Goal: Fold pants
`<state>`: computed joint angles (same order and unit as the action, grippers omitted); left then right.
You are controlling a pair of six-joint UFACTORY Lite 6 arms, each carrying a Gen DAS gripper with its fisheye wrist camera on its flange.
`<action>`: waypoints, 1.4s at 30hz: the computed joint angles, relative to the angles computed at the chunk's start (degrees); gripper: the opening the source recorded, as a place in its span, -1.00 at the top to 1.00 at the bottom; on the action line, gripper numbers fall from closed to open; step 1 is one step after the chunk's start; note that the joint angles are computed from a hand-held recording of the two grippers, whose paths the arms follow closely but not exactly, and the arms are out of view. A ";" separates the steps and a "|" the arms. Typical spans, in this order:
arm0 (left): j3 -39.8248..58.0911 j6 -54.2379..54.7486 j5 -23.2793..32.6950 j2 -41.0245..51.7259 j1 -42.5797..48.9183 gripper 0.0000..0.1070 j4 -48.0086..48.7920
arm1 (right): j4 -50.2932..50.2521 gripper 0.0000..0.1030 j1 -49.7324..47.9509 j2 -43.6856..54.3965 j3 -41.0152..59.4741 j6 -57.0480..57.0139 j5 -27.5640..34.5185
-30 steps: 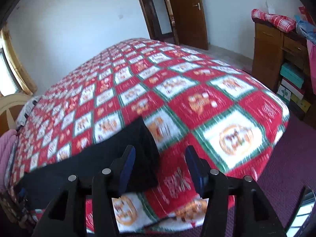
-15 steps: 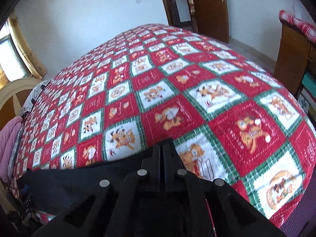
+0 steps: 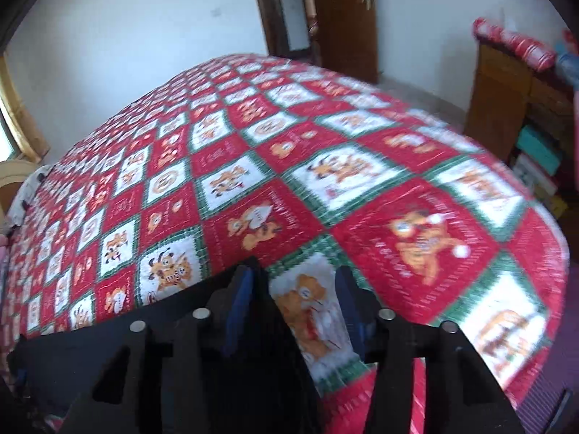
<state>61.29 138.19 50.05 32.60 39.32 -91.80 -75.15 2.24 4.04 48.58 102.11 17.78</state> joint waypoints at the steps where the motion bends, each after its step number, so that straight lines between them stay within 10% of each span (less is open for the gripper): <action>1: -1.25 0.02 0.71 -1.43 0.16 -0.73 -0.08 | -2.06 0.02 3.04 -2.62 -1.75 2.57 3.54; 5: -6.77 0.58 3.33 -6.88 -2.04 -0.74 -0.57 | -3.63 0.02 16.43 -8.90 -5.61 4.30 10.17; 12: -15.27 8.26 -1.11 -9.30 -13.63 -0.79 -6.01 | 4.29 0.02 35.86 11.83 6.54 -4.07 18.21; 23: -13.83 7.82 -2.87 -9.52 -10.27 -0.80 -3.32 | 6.24 -0.01 44.01 14.79 7.02 -0.86 29.00; 32: 4.33 1.33 -6.10 1.94 2.67 -0.80 -2.01 | 5.82 -0.05 45.70 31.26 24.12 -7.00 22.96; 42: 23.53 -2.45 -5.97 17.01 9.67 -0.79 0.86 | -0.33 -0.38 42.47 32.22 20.64 1.40 17.90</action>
<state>84.82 135.74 44.08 49.61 48.99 -90.95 -75.48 44.71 36.26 69.22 103.52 35.68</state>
